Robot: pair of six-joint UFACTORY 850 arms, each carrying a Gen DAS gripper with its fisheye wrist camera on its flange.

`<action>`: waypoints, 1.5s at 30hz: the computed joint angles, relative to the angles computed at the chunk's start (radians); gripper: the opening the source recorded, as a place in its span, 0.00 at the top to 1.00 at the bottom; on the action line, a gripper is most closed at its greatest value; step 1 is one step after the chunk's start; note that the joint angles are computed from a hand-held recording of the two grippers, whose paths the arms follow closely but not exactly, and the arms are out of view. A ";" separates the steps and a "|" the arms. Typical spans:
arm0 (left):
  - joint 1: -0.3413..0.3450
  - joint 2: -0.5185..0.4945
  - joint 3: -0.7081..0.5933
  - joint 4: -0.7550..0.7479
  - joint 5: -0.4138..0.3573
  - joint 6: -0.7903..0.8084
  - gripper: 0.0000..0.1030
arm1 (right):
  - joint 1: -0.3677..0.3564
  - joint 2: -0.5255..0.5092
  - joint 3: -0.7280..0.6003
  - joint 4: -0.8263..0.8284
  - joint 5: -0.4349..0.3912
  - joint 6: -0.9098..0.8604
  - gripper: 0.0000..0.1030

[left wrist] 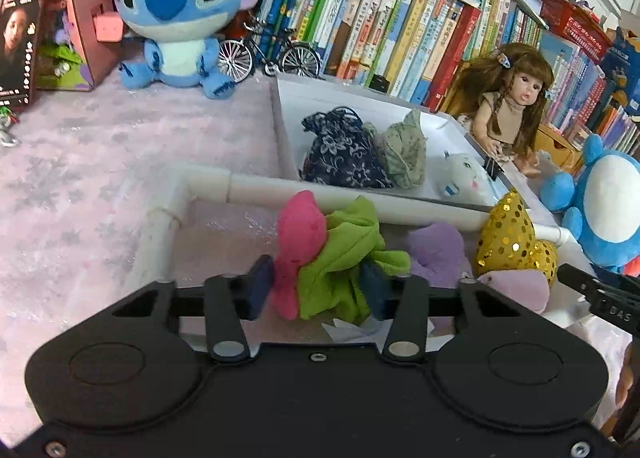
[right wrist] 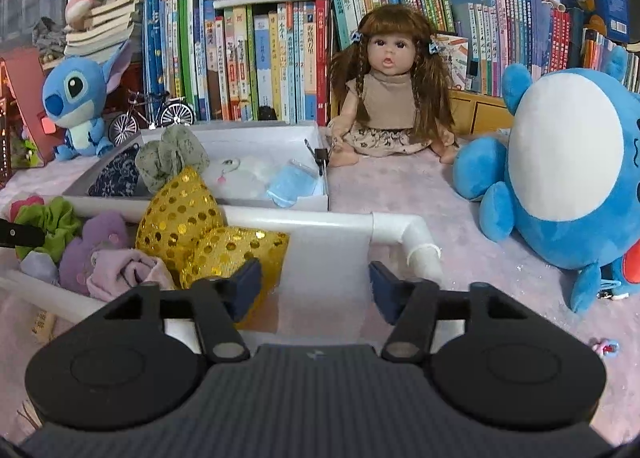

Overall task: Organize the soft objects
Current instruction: 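Grasp the pink and green scrunchies with the left gripper while the right grasps the white foam block, then carry the scrunchies with the left gripper into the tray while the right carries the foam block there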

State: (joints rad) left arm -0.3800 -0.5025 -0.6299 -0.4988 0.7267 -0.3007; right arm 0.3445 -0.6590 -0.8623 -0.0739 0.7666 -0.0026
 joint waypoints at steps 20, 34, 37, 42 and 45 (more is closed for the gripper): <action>-0.036 0.082 0.061 -0.038 0.050 0.048 0.77 | -0.024 0.040 0.040 -0.071 0.067 0.096 0.52; -0.056 0.137 0.077 -0.058 0.073 0.073 0.77 | -0.030 0.075 0.061 -0.105 0.116 0.122 0.52; -0.048 0.141 0.070 -0.045 0.061 0.061 0.77 | -0.028 0.078 0.059 -0.108 0.122 0.128 0.52; -0.040 0.144 0.056 -0.042 0.051 0.068 0.77 | -0.024 0.085 0.057 -0.113 0.140 0.137 0.52; -0.036 0.147 0.049 -0.036 0.045 0.069 0.77 | -0.023 0.089 0.051 -0.120 0.145 0.146 0.52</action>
State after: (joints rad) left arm -0.4156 -0.3558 -0.5812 -0.5347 0.7712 -0.2313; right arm 0.3219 -0.5695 -0.8114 -0.1941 0.9112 0.1433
